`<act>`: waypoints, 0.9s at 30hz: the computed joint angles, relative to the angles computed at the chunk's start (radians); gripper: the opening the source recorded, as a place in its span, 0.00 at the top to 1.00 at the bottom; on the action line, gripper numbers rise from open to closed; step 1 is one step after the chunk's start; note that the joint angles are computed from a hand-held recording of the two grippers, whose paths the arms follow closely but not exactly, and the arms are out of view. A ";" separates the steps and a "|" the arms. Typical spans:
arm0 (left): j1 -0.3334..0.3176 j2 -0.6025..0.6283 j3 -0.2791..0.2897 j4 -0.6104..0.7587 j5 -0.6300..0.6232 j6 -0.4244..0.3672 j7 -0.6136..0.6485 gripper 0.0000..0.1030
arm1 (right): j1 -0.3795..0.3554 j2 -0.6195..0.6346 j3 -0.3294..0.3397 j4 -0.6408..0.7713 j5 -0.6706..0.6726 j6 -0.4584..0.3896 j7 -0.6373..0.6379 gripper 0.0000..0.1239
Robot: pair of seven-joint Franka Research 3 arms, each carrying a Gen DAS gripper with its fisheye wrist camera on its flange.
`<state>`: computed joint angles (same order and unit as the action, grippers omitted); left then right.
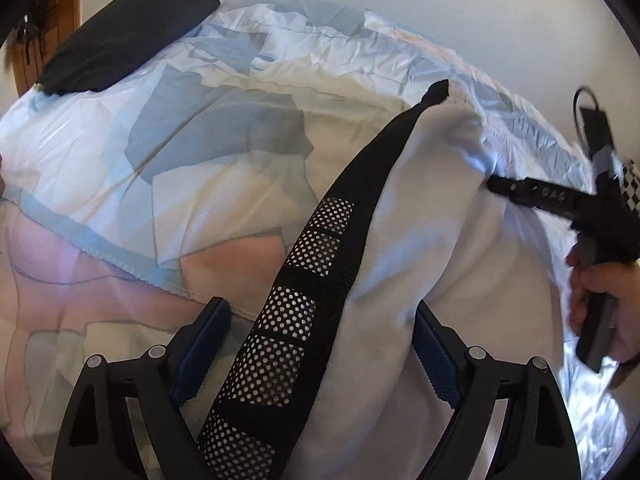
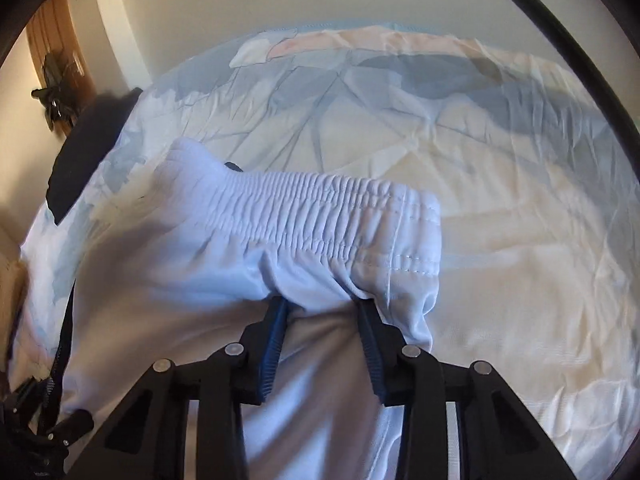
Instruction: Fold clothes
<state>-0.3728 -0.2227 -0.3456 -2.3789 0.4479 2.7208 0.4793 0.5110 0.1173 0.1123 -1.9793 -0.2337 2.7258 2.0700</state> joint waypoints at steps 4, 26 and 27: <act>0.011 0.017 -0.023 0.026 0.072 -0.043 -0.040 0.11 | 0.011 -0.025 0.009 0.008 -0.026 0.120 0.051 0.37; 0.004 0.045 0.018 0.042 0.001 -0.003 0.017 0.11 | -0.094 0.026 0.100 0.102 0.582 0.091 -0.266 0.23; 0.006 0.046 0.013 0.043 0.009 -0.006 0.008 0.11 | -0.093 0.008 0.101 0.074 0.628 0.095 -0.312 0.23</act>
